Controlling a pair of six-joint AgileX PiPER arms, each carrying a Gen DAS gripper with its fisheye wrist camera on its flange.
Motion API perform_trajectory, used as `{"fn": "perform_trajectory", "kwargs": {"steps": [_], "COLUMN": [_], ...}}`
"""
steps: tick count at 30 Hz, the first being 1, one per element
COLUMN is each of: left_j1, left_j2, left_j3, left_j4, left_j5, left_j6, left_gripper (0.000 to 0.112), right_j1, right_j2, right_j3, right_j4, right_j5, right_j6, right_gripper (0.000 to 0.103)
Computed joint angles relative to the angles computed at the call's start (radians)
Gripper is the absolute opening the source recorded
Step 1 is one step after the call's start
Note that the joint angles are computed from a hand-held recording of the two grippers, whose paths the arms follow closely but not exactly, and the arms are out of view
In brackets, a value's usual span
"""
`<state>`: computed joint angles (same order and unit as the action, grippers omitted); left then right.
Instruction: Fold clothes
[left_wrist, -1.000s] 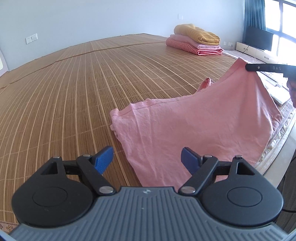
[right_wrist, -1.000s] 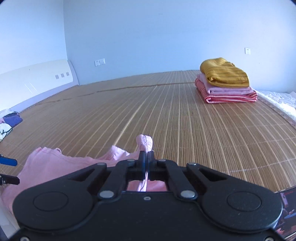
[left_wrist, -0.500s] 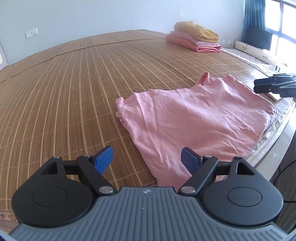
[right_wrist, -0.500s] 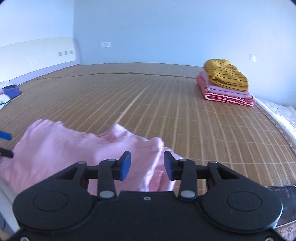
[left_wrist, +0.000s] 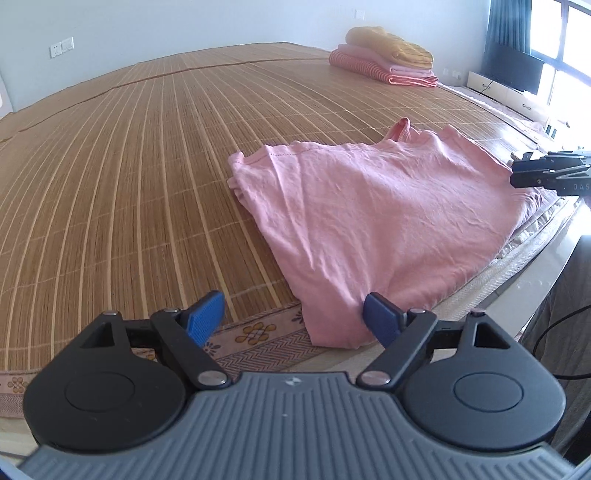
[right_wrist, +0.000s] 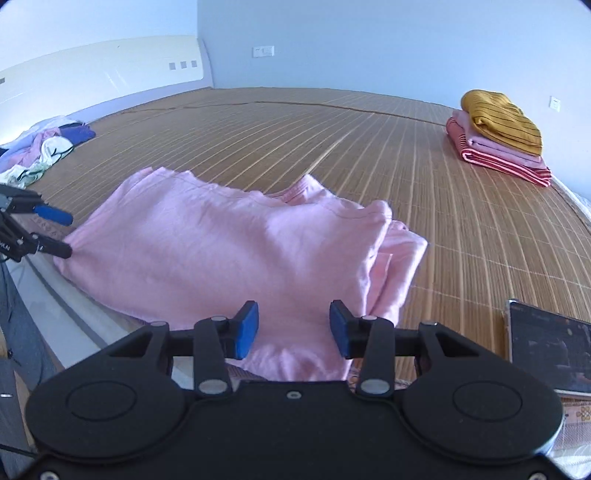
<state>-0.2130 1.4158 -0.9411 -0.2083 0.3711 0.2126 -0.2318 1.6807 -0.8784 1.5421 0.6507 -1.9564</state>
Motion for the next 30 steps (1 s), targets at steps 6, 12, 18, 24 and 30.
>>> {"fn": "perform_trajectory", "kwargs": {"steps": [6,12,18,24,30], "left_j1": [-0.003,-0.034,-0.052,-0.042,-0.047], "left_j2": [-0.001,0.112,0.175,0.137,0.101], "left_j3": [-0.038,-0.151,-0.166,-0.098,-0.08], "left_j4": [0.03,0.147,0.202,0.22,0.289], "left_j5": [-0.023,-0.048,-0.047,-0.087,-0.065], "left_j6": [-0.036,-0.149,-0.204,-0.221,-0.285], "left_gripper": [0.086,0.086,0.086,0.086,0.087], "right_j1": [0.055,0.253,0.373,0.348,0.345], "right_j2": [0.014,0.206,0.417,0.528,0.497], "right_j3": [-0.134,-0.583,-0.864,-1.024,-0.943], "right_j4": [-0.047,-0.5,-1.068,-1.066,-1.145], "right_j5": [0.093,-0.008,-0.101,0.009,-0.138], "right_j6": [0.094,0.589,1.006,1.069,1.173], "right_gripper": [0.049,0.041,0.037,0.001,0.002]}}
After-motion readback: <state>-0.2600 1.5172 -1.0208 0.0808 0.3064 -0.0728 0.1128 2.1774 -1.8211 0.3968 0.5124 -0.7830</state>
